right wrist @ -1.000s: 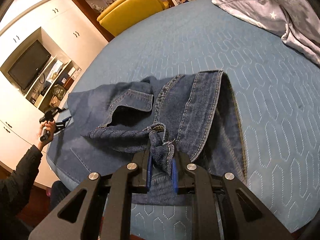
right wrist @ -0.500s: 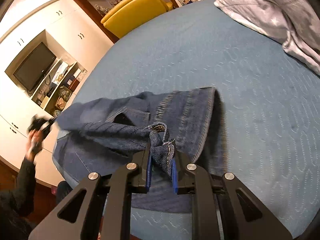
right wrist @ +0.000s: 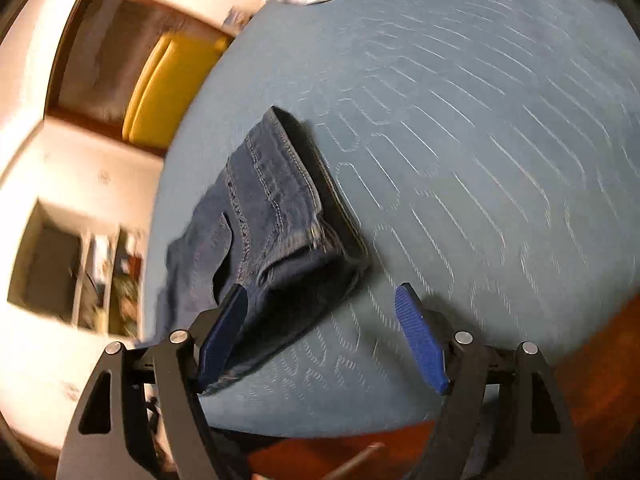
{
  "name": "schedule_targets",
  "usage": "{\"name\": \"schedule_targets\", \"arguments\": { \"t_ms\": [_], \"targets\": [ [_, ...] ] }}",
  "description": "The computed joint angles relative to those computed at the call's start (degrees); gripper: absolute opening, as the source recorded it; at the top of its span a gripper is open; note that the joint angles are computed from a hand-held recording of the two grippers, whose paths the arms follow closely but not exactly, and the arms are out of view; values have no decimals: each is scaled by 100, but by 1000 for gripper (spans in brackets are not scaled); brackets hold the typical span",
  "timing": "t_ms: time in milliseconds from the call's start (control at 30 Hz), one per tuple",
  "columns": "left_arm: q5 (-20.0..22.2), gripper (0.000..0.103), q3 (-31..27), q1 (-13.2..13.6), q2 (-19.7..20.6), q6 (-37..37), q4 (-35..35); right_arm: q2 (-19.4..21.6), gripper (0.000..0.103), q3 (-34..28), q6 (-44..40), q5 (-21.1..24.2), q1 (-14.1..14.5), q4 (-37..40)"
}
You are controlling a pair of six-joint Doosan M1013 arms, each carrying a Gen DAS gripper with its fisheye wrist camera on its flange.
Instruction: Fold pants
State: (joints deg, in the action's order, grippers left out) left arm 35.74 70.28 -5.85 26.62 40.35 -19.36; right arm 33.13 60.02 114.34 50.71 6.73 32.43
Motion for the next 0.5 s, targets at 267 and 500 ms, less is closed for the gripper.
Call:
{"name": "schedule_targets", "arguments": {
  "t_ms": [267, 500],
  "targets": [
    [-386, 1, 466, 89, -180, 378, -587, 439, 68, -729, 278, 69, 147, 45],
    [-493, 1, 498, 116, -213, 369, -642, 820, 10, -1522, 1031, 784, 311, -1082]
  ]
}}
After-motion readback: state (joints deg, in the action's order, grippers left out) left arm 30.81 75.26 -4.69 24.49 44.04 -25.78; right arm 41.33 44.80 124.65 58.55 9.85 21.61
